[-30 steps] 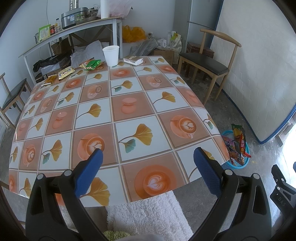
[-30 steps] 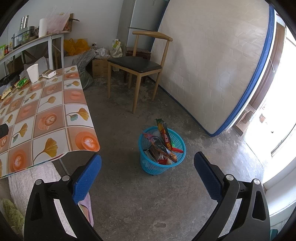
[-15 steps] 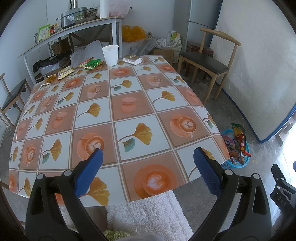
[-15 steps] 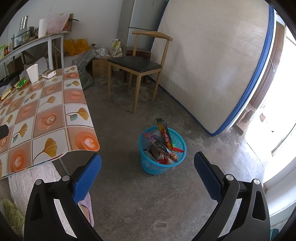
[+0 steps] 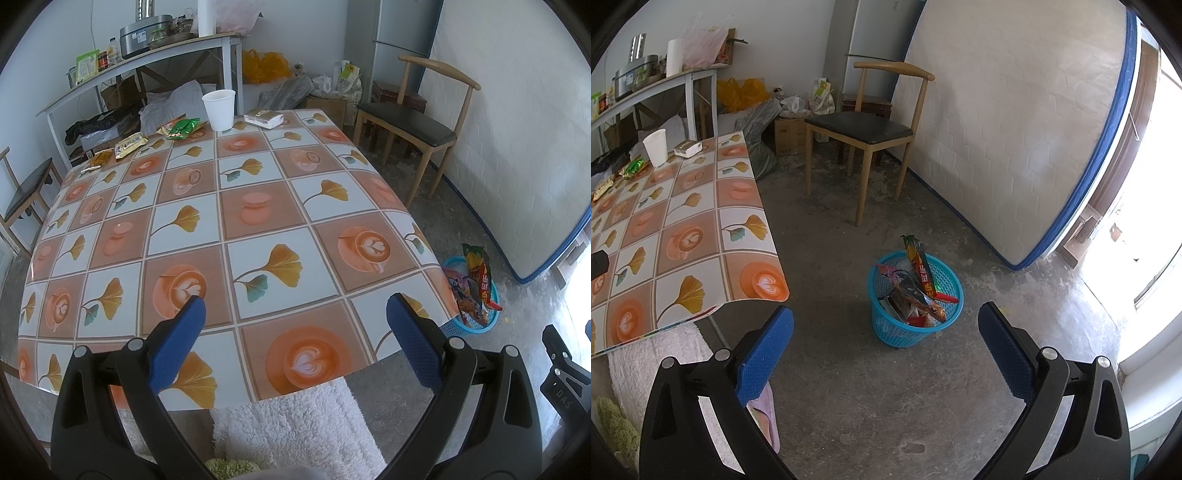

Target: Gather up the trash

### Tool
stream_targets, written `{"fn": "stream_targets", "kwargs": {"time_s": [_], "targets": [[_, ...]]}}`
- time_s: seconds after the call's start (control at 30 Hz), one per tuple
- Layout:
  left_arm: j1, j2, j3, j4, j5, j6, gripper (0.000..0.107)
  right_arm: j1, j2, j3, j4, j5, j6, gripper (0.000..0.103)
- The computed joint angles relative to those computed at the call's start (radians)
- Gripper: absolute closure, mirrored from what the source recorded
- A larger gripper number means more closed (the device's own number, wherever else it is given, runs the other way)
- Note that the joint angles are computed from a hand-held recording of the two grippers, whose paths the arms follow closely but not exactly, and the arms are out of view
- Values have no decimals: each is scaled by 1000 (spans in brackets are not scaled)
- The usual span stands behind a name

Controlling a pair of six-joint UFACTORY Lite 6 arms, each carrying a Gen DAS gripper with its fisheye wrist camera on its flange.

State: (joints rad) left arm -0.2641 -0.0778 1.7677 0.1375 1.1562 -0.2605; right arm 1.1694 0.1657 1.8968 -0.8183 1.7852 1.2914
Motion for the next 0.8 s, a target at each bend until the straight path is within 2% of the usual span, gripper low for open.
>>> {"fn": "stream_targets", "kwargs": {"time_s": [0.8], "targets": [[-4,2,0,3,-1,-4,13,-3,-9,-12,1,-7,3,6]]}}
